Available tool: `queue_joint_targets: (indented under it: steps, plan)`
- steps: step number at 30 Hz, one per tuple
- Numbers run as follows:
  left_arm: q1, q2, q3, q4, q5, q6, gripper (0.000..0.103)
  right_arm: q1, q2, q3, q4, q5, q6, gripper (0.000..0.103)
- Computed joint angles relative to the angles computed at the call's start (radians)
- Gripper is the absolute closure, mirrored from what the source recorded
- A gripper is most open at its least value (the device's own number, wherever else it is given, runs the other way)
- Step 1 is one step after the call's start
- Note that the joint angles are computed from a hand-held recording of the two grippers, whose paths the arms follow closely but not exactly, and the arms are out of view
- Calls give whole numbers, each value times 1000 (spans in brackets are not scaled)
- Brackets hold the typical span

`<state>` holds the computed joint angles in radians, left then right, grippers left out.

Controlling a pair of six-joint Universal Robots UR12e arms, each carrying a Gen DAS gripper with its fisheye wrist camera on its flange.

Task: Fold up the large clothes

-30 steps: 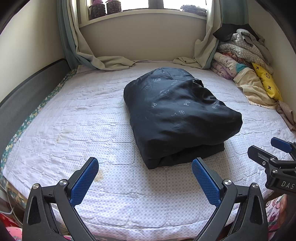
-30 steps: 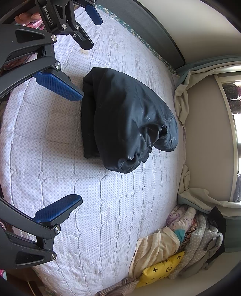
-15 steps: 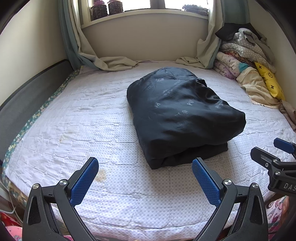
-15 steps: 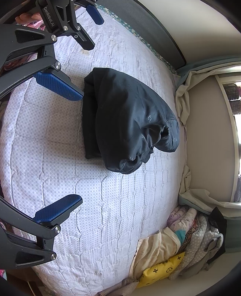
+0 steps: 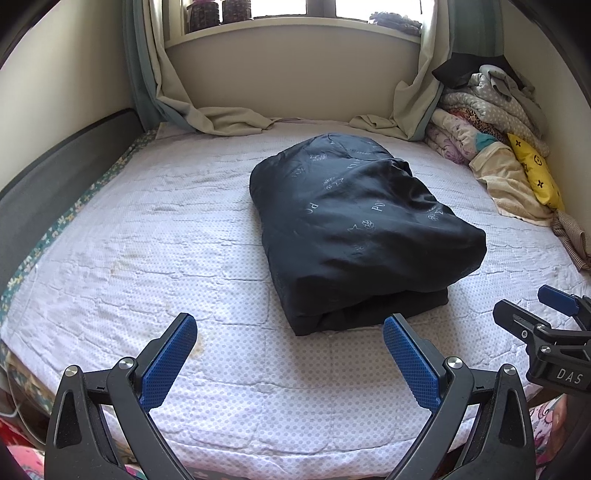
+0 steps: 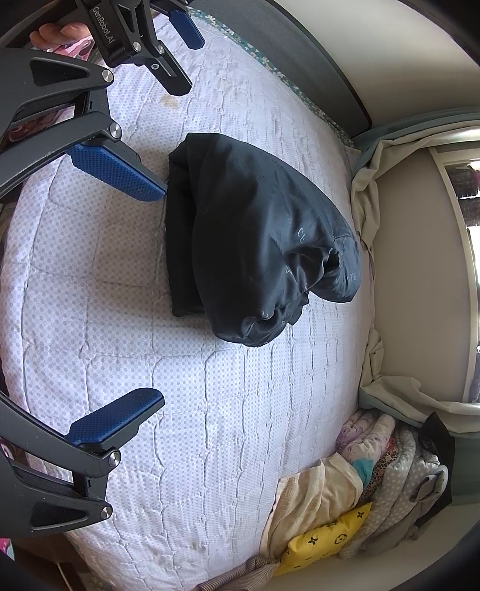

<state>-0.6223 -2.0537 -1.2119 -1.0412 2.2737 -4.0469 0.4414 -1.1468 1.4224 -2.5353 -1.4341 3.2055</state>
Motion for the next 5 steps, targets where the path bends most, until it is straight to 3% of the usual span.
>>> queue_joint_targets:
  steps: [5]
  plan:
    - [-5, -3, -2, 16, 22, 28, 1, -1, 2, 0, 5, -1, 5, 2]
